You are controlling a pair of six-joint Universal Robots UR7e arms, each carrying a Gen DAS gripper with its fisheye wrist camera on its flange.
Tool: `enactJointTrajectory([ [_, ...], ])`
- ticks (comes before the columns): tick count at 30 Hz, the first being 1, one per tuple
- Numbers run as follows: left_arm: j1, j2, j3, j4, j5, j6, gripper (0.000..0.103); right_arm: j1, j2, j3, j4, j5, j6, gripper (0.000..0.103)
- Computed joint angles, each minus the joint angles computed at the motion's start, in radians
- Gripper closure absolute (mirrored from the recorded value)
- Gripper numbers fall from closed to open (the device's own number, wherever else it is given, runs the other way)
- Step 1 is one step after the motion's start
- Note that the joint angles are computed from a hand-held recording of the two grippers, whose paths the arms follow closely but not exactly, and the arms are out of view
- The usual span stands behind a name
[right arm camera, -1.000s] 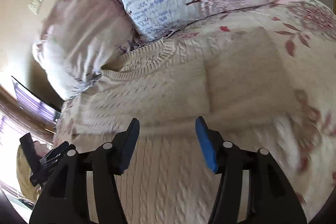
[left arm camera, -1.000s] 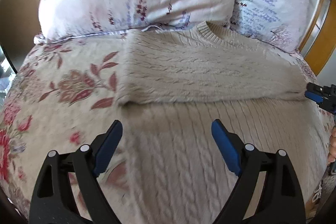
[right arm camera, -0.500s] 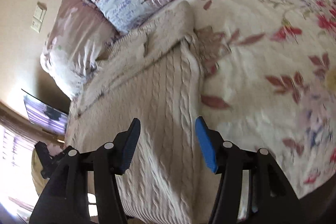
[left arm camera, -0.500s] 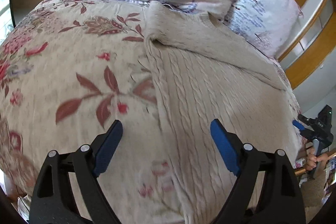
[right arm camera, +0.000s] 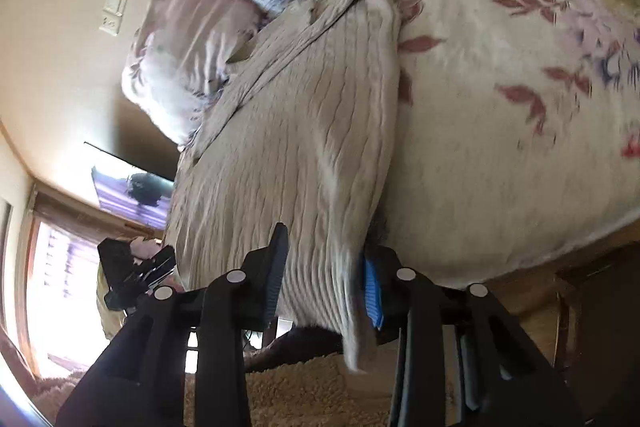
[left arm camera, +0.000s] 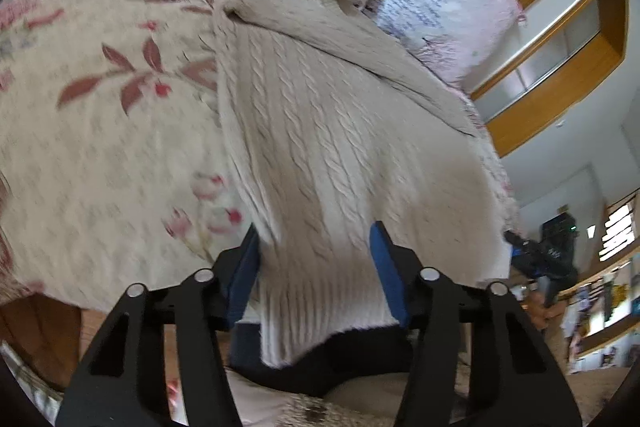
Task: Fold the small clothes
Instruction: 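Grasp the ribbed hem with both tools and lift it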
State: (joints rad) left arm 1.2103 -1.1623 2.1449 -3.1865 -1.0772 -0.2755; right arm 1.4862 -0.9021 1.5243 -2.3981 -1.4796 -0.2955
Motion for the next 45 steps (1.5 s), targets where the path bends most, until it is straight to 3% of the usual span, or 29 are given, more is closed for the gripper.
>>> enactJointTrajectory([
  [11, 0.007, 0.005, 0.023, -0.022, -0.047, -0.009, 0.077, 0.013, -0.004, 0.03, 0.002, -0.005, -0.052, 0.077],
  [13, 0.01, 0.003, 0.016, 0.014, -0.062, -0.009, 0.091, 0.019, -0.003, 0.032, 0.004, -0.022, -0.06, 0.09],
  [14, 0.011, -0.001, 0.021, 0.025, -0.071, -0.01, 0.095, 0.019, -0.006, 0.038, -0.002, -0.026, -0.065, 0.092],
  [18, -0.007, 0.0, 0.01, 0.038, -0.034, 0.022, 0.097, 0.04, -0.019, 0.072, -0.122, -0.014, -0.106, 0.094],
  [20, -0.023, 0.0, -0.001, 0.005, -0.003, 0.057, 0.097, 0.055, -0.023, 0.089, -0.201, -0.018, -0.135, 0.094],
  [27, -0.093, 0.037, -0.077, -0.078, 0.21, 0.225, 0.097, 0.107, 0.014, 0.098, -0.474, -0.067, -0.234, 0.095],
  [29, -0.113, 0.081, -0.132, -0.113, 0.311, 0.317, 0.097, 0.123, 0.043, 0.078, -0.543, -0.101, -0.264, 0.095],
  [35, -0.127, 0.23, -0.325, -0.246, 0.515, 0.591, 0.097, 0.173, 0.146, -0.026, -0.697, -0.19, -0.368, 0.095],
  [41, -0.097, 0.329, -0.504, -0.234, 0.578, 0.664, 0.097, 0.209, 0.269, -0.199, -0.701, -0.262, -0.427, 0.095],
  [45, -0.062, 0.372, -0.608, -0.164, 0.578, 0.623, 0.097, 0.217, 0.335, -0.311, -0.657, -0.293, -0.434, 0.095],
])
